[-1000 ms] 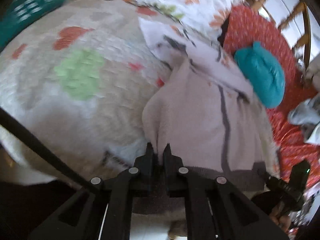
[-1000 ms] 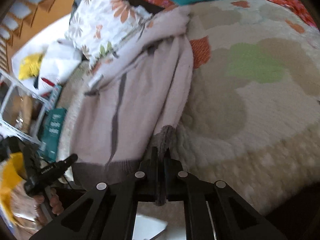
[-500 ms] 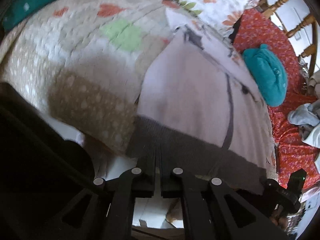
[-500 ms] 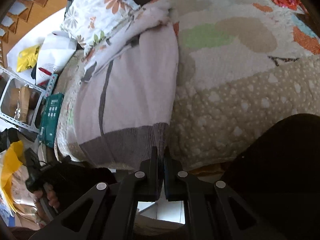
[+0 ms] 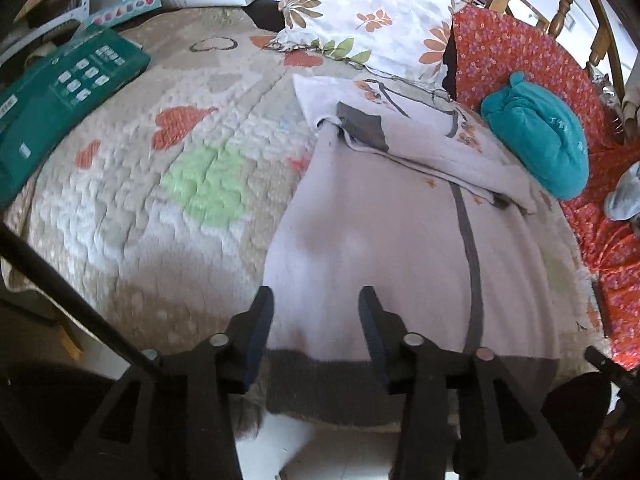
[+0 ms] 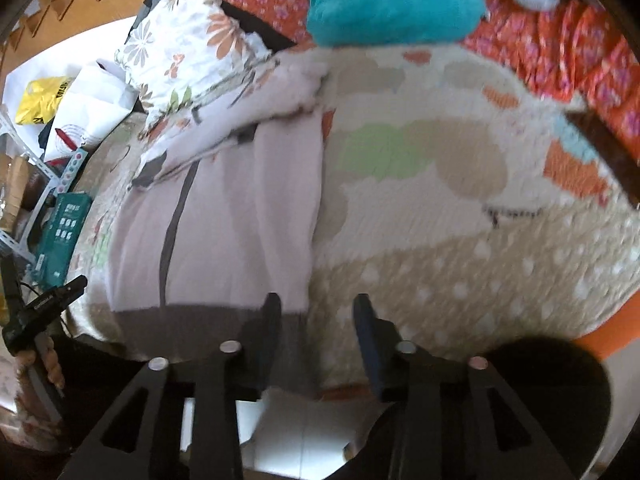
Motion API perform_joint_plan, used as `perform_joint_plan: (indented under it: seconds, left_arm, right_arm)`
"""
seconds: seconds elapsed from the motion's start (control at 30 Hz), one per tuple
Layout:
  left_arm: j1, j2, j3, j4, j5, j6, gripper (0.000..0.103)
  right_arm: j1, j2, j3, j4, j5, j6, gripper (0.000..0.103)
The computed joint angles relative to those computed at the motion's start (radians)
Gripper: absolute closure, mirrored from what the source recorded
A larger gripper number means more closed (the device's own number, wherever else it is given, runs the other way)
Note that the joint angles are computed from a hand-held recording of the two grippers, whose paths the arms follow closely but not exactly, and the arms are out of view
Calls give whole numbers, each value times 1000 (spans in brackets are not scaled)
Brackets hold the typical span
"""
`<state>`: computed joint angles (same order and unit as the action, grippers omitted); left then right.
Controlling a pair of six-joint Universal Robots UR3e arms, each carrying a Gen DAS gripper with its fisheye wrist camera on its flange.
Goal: Fold small clothes
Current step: 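Grasp the grey hem with both grippers side by side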
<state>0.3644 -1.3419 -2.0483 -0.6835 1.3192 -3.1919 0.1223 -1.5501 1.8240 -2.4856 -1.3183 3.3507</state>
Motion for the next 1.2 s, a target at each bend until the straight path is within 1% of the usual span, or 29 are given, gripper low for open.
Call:
perform_joint_plan:
  seconds: [0.03, 0.1, 0.13, 0.2, 0.33, 0.37, 0.43, 0.53, 0.63, 0.73, 0.83, 0.9, 0.97, 1.07, 1.2]
  left_arm:
    - [-1, -10, 1, 14, 0, -3, 53]
    - [-6, -39, -5, 53, 5, -16, 49]
    - [-6, -48, -13, 67, 10, -20, 47]
    - [-1, -69, -27, 77, 16, -22, 47]
    - [-11, -111, -39, 95, 72, -31, 47]
    - [-17, -123, -41, 105, 93, -33, 47]
    - [-18, -134, -50, 116, 105, -35, 42]
    - [-18, -155, -59, 122, 100, -41, 41]
    - [-17, -175, -65, 117, 75, -38, 41]
    - [-12, -178, -88, 138, 61, -50, 36]
    - [-13, -176, -96, 148, 62, -53, 35]
    - [-16, -175, -102, 155, 66, -55, 34]
    - [-22, -177, -104, 161, 72, -60, 33]
    - [-29, -176, -110, 167, 76, -63, 32]
    - [-28, -175, -116, 170, 72, -55, 32]
  right_arm:
    - [-2, 11, -14, 3, 3, -5, 59]
    - [13, 58, -58, 16, 4, -10, 55]
    - [25, 88, -81, 23, -2, -12, 54]
    - [50, 145, -118, 35, -14, -18, 54]
    - [79, 224, -160, 32, -27, -15, 54]
    - [86, 240, -170, 26, -36, -11, 53]
    - [96, 261, -183, 15, -49, -4, 49]
    - [98, 290, -200, 16, -25, 2, 47]
    - [112, 321, -214, 15, -30, 11, 46]
    - [120, 327, -202, -18, -34, 21, 39]
    - [131, 337, -196, -47, -44, 28, 32]
    - [152, 351, -211, -52, -69, 27, 28]
    - [176, 365, -229, -54, -102, 27, 26]
    - [209, 386, -260, -44, -157, 14, 24]
    - [226, 398, -271, -46, -189, 6, 23]
